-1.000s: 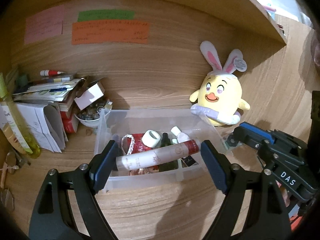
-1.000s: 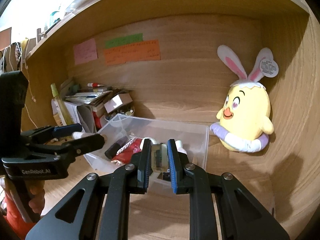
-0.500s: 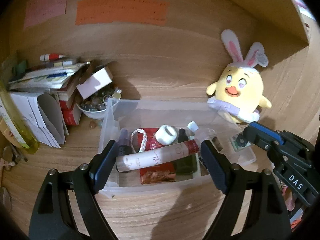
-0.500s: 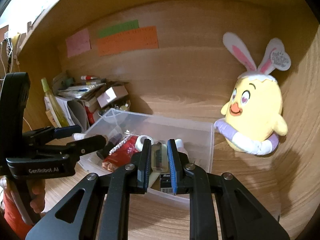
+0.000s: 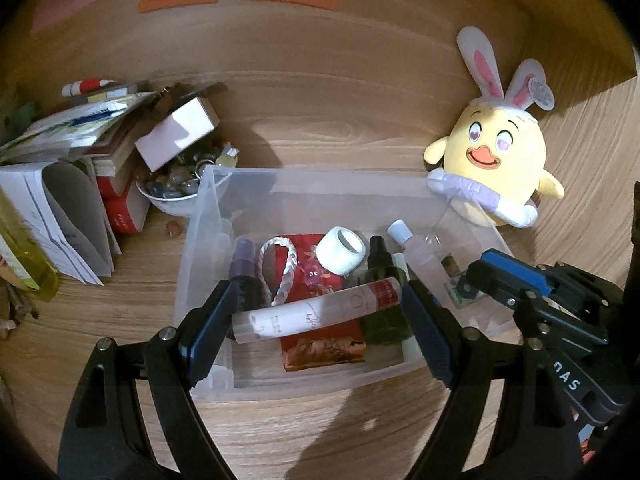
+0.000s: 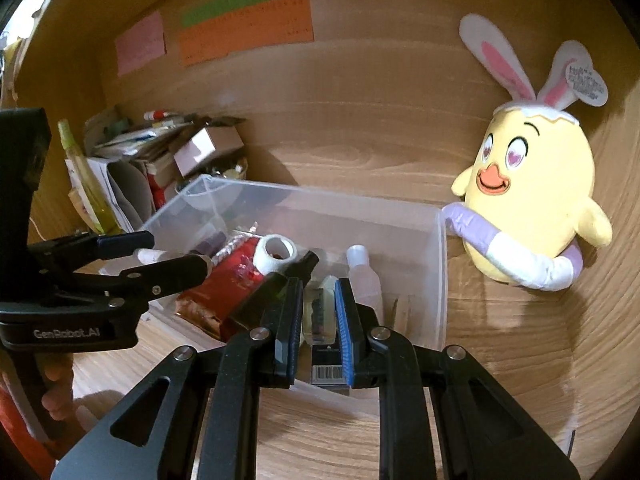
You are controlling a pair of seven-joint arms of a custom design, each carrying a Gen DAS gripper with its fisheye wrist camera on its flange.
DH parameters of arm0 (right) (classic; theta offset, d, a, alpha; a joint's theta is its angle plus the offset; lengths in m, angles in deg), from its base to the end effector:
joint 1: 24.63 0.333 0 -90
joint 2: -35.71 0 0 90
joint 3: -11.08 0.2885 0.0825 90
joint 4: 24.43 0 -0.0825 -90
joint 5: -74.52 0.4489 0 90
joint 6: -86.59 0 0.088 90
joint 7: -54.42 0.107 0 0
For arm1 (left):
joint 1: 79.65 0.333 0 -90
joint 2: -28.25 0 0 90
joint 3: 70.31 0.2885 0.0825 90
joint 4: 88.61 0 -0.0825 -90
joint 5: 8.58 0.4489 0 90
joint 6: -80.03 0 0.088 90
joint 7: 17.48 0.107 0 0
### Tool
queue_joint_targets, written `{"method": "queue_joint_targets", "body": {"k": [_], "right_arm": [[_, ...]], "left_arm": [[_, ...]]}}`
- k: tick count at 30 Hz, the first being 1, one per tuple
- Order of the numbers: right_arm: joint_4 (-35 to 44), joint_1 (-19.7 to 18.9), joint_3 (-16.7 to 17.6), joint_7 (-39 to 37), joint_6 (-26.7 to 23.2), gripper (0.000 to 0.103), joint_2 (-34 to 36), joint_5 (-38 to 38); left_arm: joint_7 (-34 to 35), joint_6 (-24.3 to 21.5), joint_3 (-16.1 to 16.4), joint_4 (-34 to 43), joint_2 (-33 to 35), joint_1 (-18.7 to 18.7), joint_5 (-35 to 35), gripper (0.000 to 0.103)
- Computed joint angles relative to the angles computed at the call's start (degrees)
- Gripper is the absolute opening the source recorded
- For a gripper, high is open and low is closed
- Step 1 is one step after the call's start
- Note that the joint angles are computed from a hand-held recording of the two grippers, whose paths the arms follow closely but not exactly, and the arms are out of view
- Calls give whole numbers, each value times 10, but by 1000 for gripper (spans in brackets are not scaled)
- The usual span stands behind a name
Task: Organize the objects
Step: 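Carry the white block with the right tool while the left carries the tube to the box, then lower the block and the tube into the box and open both tools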
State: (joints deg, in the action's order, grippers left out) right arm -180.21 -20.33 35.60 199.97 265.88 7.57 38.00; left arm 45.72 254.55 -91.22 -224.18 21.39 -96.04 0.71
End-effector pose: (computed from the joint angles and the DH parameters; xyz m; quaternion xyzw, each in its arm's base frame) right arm 0.3973 0.2641 0.3774 -0.7035 0.5675 -0.2446 0.3508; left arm 0.4588 -0.3668 0.3955 -0.5271 0.7565 -0.3599 0.1425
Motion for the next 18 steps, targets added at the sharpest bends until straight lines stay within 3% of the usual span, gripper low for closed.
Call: {"method": "queue_joint_targets", "body": {"k": [4, 10, 18], "right_arm": [[7, 3, -7, -5, -7, 15, 15, 0], [20, 15, -17, -9, -24, 15, 36, -12], [29, 10, -11, 28, -39, 15, 41, -55]], "left_arm": [[-12, -8, -3, 8, 10, 4, 19, 84], [30, -20, 15, 12, 16, -20, -22, 84], [26, -22, 11, 8, 7, -18, -12, 85]]}}
